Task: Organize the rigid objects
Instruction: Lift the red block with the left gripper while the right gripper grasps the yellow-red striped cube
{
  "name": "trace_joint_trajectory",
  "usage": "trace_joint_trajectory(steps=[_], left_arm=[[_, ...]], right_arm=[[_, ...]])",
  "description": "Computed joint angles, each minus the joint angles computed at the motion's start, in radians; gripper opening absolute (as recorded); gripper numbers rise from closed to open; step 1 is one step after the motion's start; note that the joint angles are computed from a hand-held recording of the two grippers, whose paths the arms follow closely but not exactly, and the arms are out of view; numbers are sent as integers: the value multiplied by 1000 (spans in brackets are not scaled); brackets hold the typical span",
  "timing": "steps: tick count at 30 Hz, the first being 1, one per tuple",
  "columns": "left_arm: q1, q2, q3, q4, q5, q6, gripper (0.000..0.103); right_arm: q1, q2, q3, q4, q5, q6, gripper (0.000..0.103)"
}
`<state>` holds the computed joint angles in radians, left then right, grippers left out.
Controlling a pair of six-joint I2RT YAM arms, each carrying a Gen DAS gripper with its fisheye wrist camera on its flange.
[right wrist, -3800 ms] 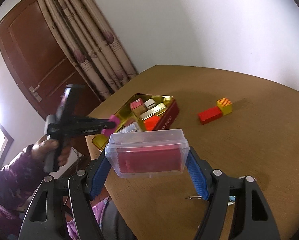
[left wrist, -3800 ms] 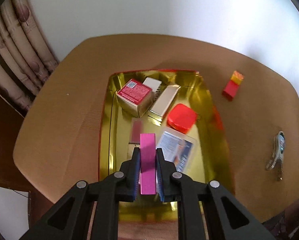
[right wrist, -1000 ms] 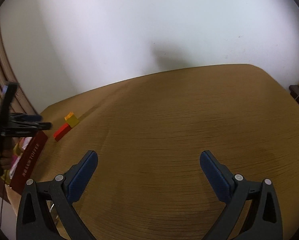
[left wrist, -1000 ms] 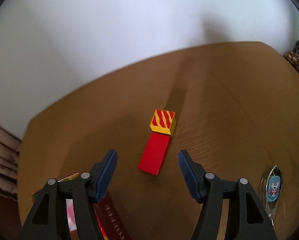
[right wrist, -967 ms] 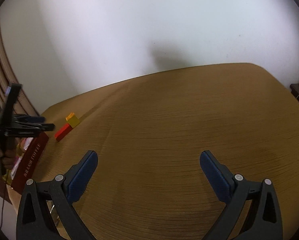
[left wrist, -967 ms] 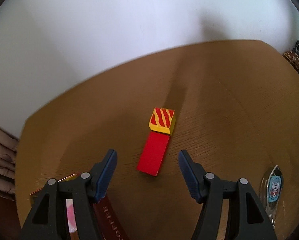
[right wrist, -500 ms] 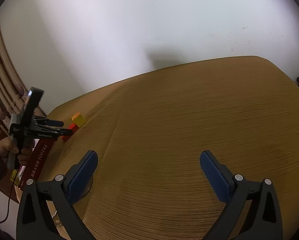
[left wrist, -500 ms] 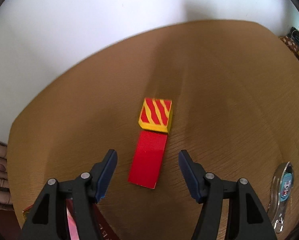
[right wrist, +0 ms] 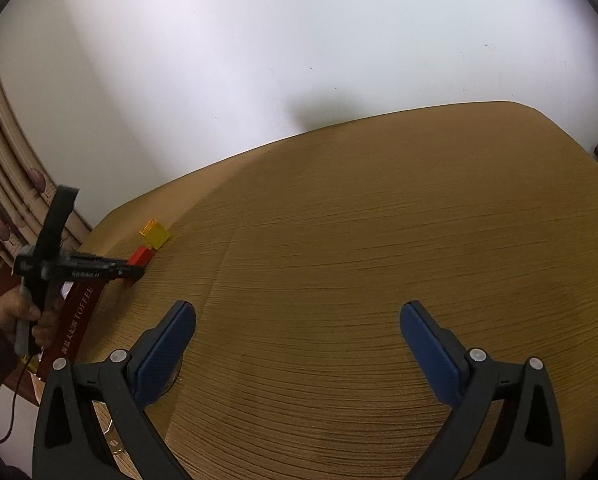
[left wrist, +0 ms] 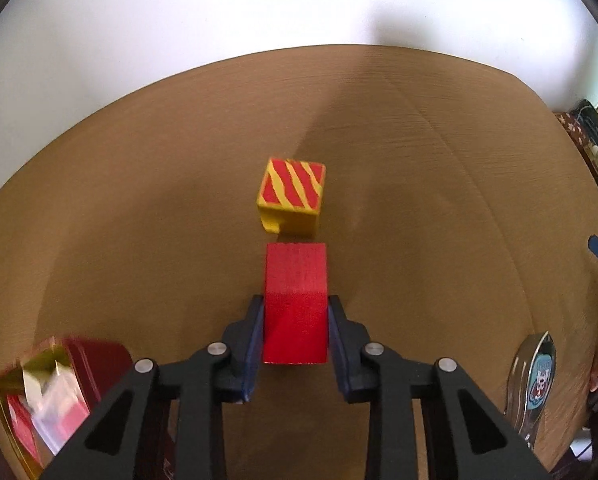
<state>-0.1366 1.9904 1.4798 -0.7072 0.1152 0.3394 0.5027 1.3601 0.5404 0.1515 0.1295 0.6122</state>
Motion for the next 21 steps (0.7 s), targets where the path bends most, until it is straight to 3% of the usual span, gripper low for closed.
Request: trace_joint_trajectory(steps=[7, 13, 17, 21], left_arm=[[28, -228, -243, 65, 63, -91, 30], [38, -506, -470, 109, 61, -79, 30], [87, -530, -470, 56, 120, -85, 30], [193, -628, -470, -66, 198, -58, 30]], right_arm=[[-8, 1, -22, 40, -16, -1, 102], [-17, 14, -2, 28, -75, -56, 102], [-14, 80, 106, -22, -192, -147, 102], [34, 220, 357, -130, -256, -325, 102]])
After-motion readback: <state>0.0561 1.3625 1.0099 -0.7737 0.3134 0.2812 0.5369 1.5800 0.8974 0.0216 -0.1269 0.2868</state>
